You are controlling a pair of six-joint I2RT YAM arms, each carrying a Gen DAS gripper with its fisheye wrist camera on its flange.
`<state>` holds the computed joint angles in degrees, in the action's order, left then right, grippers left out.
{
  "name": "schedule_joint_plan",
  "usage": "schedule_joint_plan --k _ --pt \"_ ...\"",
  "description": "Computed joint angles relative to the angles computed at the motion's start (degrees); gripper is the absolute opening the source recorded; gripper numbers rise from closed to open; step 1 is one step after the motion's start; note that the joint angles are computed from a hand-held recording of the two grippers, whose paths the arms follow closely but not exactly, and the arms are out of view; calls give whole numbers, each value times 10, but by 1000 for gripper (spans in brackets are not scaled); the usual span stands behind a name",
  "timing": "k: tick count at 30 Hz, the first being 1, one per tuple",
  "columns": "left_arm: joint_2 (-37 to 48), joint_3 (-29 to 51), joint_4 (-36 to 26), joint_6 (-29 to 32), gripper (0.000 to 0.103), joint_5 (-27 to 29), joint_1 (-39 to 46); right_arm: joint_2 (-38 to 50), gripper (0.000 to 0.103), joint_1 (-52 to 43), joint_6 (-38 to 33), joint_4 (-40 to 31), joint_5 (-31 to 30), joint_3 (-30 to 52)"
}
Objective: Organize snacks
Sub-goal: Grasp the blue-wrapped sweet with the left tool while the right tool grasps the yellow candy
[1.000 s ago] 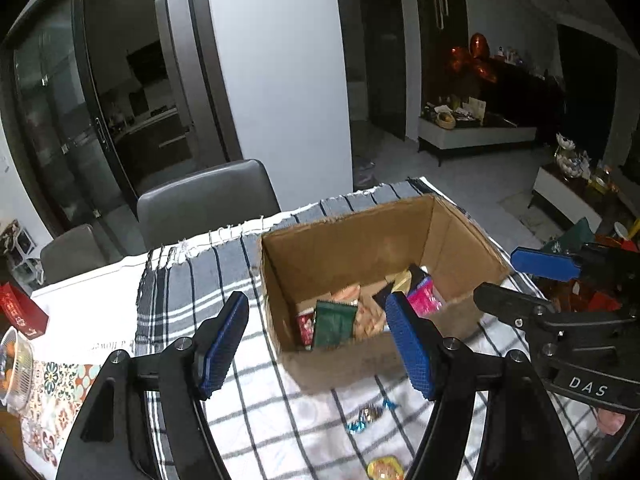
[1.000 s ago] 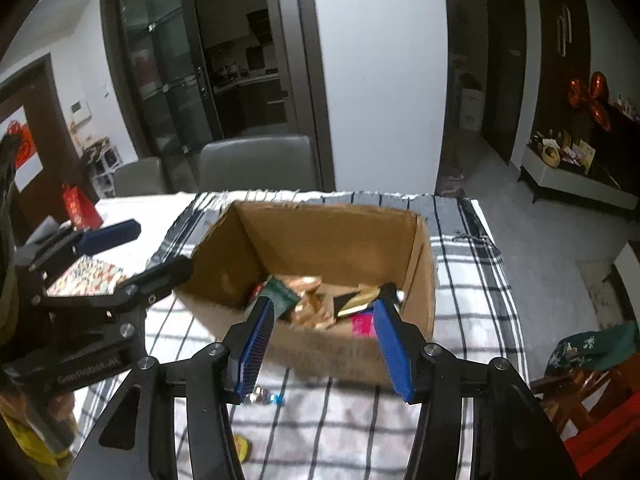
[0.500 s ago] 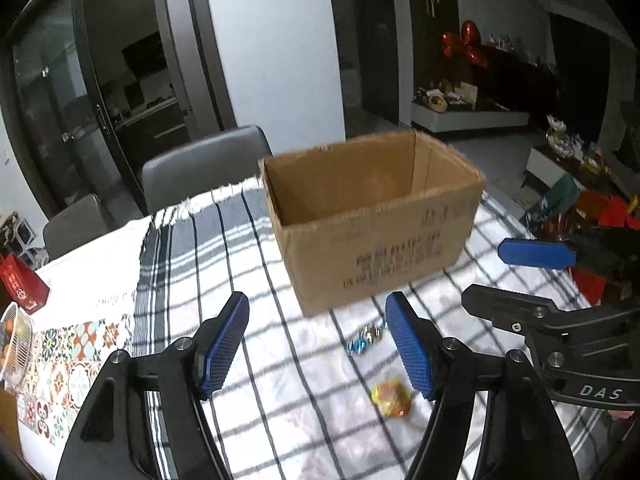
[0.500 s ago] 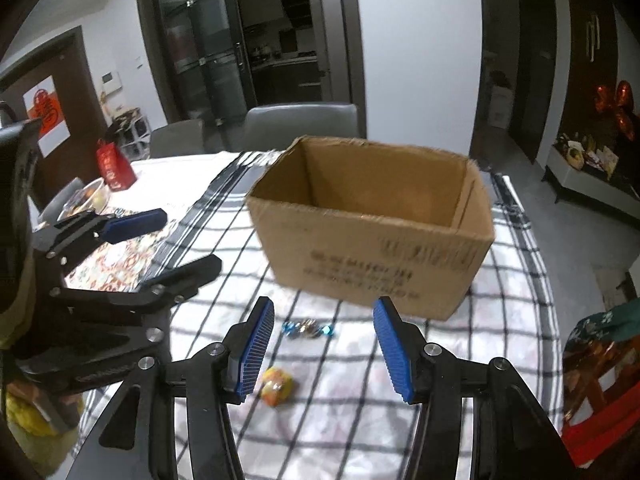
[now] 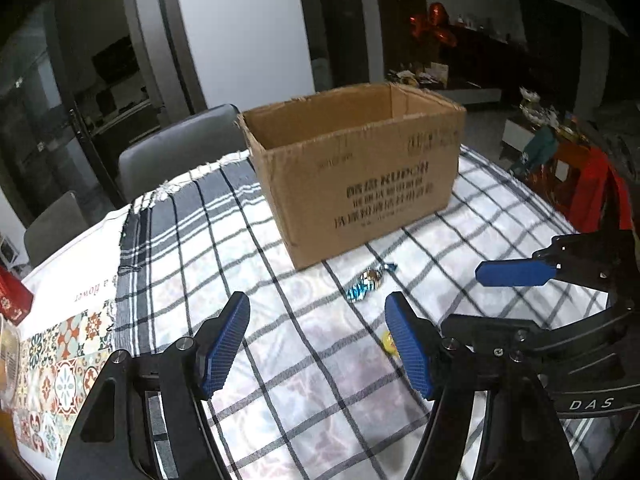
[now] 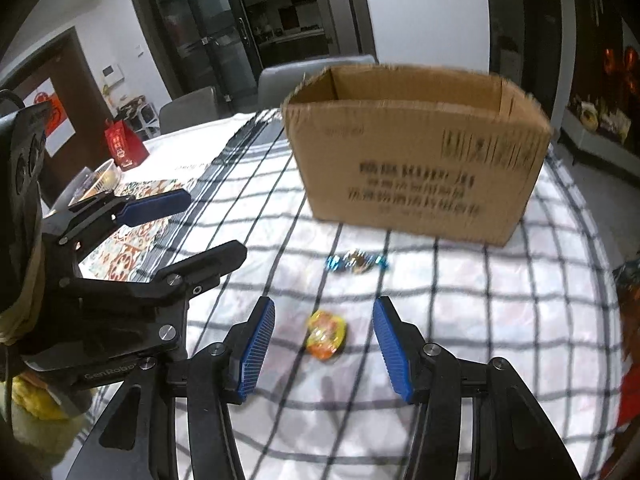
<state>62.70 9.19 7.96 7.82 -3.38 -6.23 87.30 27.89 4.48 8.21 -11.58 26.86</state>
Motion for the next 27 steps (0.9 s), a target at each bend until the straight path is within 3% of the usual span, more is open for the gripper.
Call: schedule_joint_plan --k 13,21,27 --pt "315 36 229 108 64 127 87 158 42 33 67 160 23 -17" --pt "450 106 267 125 58 173 90 211 32 57 89 206 55 -8" --pt "523 156 276 119 52 186 81 247 32 65 96 223 66 3"
